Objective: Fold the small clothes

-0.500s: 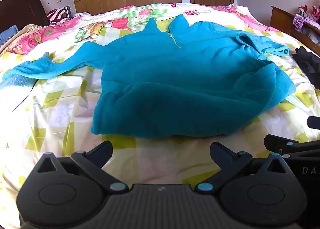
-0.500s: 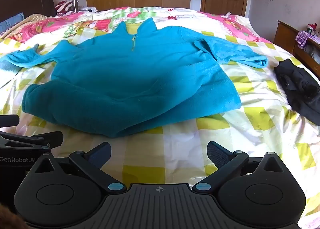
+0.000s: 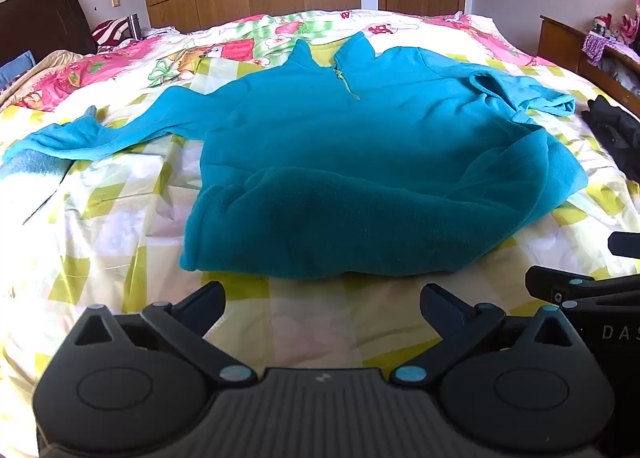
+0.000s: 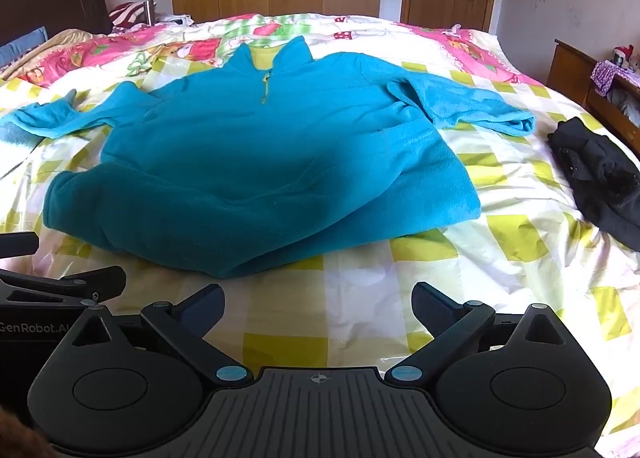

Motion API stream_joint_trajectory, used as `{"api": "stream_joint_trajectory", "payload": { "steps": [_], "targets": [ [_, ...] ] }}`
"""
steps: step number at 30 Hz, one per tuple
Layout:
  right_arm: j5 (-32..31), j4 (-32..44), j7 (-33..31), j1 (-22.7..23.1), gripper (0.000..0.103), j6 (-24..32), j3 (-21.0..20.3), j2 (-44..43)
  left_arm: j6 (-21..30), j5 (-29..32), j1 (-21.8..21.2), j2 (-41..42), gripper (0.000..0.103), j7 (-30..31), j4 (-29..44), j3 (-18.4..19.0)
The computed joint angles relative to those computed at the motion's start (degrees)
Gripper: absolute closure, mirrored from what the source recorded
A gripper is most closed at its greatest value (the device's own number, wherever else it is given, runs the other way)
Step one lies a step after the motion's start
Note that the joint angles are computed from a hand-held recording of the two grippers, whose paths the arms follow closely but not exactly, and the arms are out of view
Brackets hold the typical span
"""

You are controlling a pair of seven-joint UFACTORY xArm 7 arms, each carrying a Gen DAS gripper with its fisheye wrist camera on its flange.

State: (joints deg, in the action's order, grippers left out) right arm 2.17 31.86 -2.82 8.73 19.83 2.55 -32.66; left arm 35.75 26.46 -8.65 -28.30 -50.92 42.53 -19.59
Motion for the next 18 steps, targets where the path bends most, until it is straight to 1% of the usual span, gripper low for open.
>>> {"api": "stream_joint_trajectory", "payload": {
  "steps": [1, 2, 18],
  "targets": [
    [-0.41, 0.9, 1.28, -0.52, 0.004, 1.61, 1.3, -0.18, 0.02, 0.03, -0.01, 0.0, 0.0, -0.03, 0.0, -0.02],
    [-0.65, 1.14, 1.68, -0.61, 0.004, 1.92, 1.57, -0.11, 0.08, 0.02, -0.01, 0.01, 0.0, -0.1, 0.05, -0.04],
    [-0.74, 1.64, 1.19, 0.39, 0.006, 1.61, 0.73, 0.5, -0.2, -0.03, 0.29, -0.5, 0.0, -0.56, -0.2, 0.08]
  ]
}}
